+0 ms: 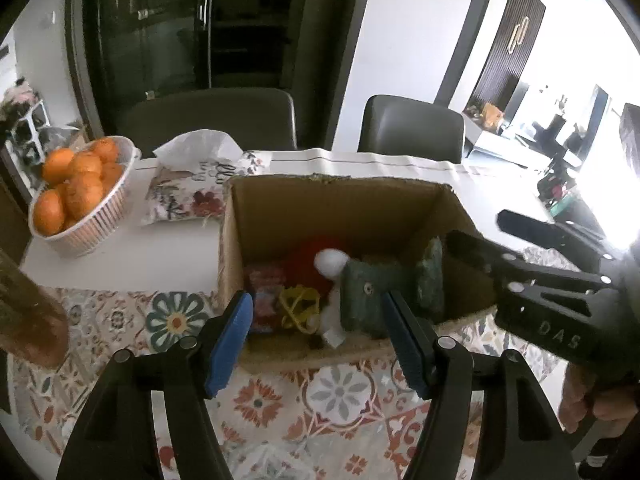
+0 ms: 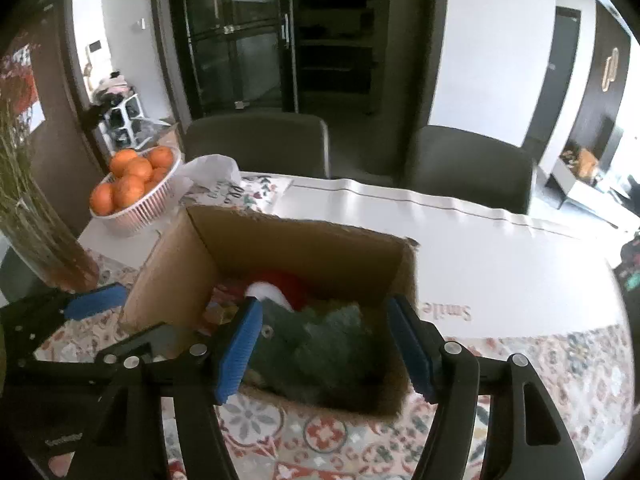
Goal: Organize soft objects
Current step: 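Open both tools to drop the scrubbing pad and clip into the box, then lower both tools toward the copper biscuit packet and red snack packet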
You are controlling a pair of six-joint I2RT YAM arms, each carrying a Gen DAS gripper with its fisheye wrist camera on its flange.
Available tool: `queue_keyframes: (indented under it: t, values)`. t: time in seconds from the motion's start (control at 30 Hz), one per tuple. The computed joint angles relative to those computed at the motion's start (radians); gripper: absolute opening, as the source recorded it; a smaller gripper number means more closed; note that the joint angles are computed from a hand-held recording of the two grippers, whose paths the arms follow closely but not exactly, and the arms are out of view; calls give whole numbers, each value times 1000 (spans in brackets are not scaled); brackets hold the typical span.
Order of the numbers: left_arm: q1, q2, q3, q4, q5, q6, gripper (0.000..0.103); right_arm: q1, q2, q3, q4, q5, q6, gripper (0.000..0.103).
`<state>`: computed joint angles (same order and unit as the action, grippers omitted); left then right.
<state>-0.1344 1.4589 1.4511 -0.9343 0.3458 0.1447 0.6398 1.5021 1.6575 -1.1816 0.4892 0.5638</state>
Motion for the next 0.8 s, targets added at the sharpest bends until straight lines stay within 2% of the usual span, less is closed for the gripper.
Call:
queue_keyframes:
  t: [0.33,0.53,0.8]
  values:
    - [-41,-161,-85,-58,-123,29,71,138,-70,-20,-184,93,166,67]
    - [-34,-244,-136,-122,-117,85,72,231,-99,-49,-269,116,297,67]
    - [2,-313,-233,-200,-80,81,72,337,-101,-75,-373,136,460,67]
